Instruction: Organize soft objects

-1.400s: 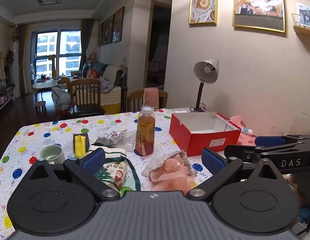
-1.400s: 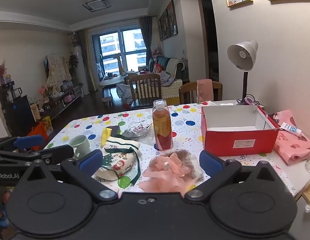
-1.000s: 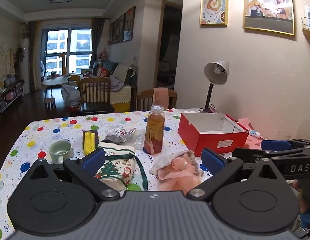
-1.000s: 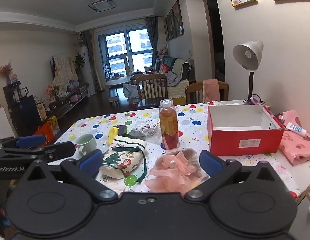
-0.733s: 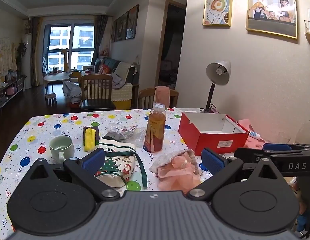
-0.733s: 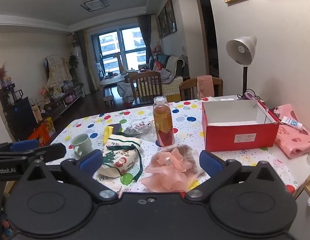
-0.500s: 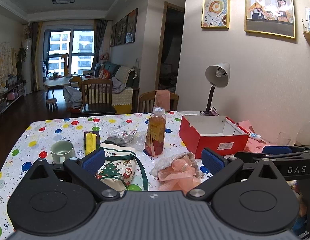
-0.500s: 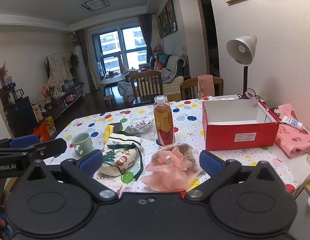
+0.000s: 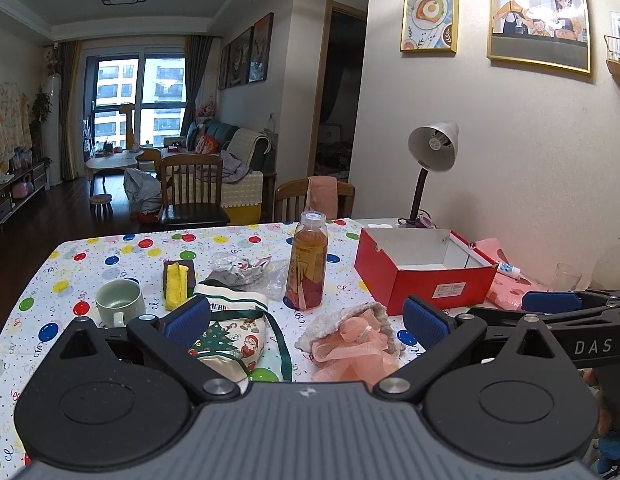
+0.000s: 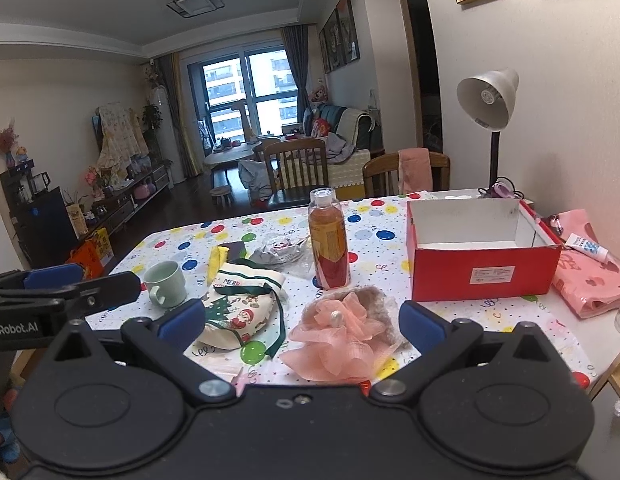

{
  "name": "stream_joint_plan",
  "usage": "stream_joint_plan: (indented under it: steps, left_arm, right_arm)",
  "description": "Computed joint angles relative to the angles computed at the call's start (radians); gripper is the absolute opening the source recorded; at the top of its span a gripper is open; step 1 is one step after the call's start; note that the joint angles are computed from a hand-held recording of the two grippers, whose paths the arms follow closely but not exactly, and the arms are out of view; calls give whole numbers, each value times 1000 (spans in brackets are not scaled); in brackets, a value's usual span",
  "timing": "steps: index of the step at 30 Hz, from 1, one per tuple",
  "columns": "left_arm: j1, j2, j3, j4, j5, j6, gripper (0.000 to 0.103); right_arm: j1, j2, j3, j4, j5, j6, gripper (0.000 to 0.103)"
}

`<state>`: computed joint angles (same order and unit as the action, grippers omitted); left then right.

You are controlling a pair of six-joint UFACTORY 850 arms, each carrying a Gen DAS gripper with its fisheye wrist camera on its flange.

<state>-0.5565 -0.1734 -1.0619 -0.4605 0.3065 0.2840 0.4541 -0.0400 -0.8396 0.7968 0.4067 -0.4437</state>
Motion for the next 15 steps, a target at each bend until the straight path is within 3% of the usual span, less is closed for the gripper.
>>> stream_joint_plan:
  steps: [8,15]
  left_arm:
    - [6,-10,-15,-85,-17,63,103]
    - [18,-2,-4,-32,-14,2,103]
  right_arm:
    - [-6,-5,-6,-22,-16,19,103]
    - [-5,-19,-19,-45,-17,26,103]
